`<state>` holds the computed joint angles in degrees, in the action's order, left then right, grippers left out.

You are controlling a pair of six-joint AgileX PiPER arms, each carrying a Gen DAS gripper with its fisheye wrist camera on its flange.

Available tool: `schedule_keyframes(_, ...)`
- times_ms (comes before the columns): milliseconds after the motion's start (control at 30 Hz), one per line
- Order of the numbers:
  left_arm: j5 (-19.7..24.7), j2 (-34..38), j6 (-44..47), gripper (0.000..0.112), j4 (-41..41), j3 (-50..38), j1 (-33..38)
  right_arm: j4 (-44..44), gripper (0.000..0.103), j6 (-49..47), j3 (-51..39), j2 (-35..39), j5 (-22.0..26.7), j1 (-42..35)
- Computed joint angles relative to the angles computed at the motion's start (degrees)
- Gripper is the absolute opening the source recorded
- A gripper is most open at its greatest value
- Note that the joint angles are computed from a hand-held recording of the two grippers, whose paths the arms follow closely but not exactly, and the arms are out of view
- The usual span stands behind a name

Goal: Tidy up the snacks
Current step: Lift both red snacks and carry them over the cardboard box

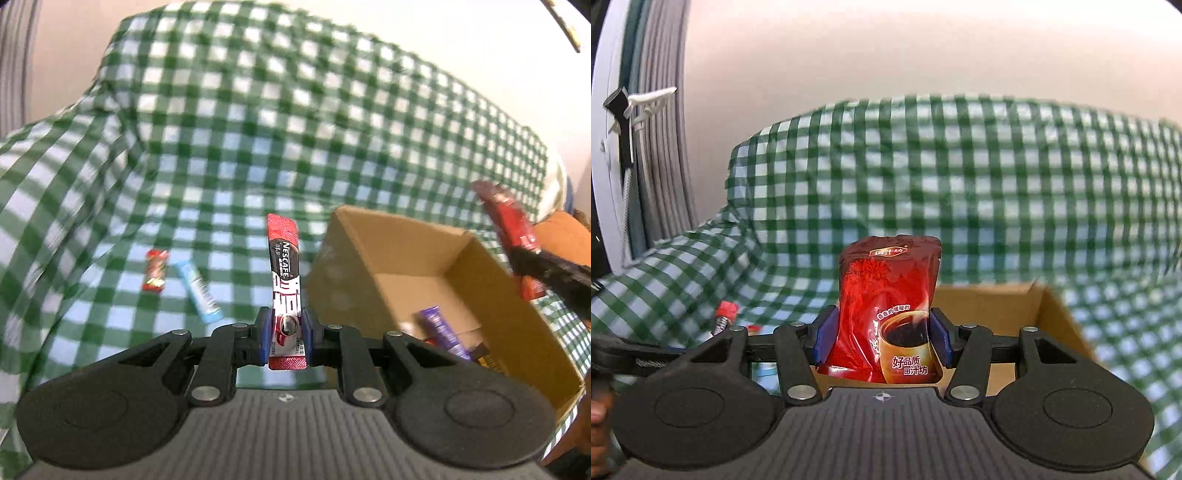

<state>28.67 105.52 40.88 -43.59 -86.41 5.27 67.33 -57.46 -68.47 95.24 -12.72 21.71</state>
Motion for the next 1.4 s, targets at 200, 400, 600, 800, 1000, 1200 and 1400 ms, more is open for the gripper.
schedule_keyframes(200, -2.12, -1.26, 13.71, 0.019, -13.79, 2.44, -3.46, -4.38, 0.055, 3.67, 2.6, -1.08, 0.02, -2.48)
schedule_keyframes(400, -3.77, -1.24, 21.51, 0.019, -21.67, 4.0, -6.97, -4.53, 0.056, 3.29, 3.85, -1.85, -2.58, -2.3)
schedule_keyframes(600, -5.0, -0.48, 28.78, 0.019, -26.68, 4.48, -9.66, -1.83, 0.056, 2.22, 4.17, -2.11, -3.94, -2.42)
schedule_keyframes(800, -5.57, -1.44, 34.45, 0.019, -29.59, 6.43, -10.71, -3.7, 0.056, 4.69, 4.76, -2.44, -4.14, -2.44)
schedule_keyframes(1000, -4.91, -2.23, 38.65, 0.019, -33.55, 7.88, -10.12, -1.82, 0.056, 4.08, 4.01, -1.73, -5.14, -1.84)
schedule_keyframes(1200, -4.6, -2.63, 39.15, 0.019, -34.05, 8.22, -9.83, -1.7, 0.056, 4.13, 4.13, -1.77, -5.29, -1.81)
schedule_keyframes(1400, -4.46, -2.51, 38.27, 0.019, -33.01, 7.79, -9.91, 0.87, 0.056, 2.35, 3.65, -1.33, -5.46, -1.43)
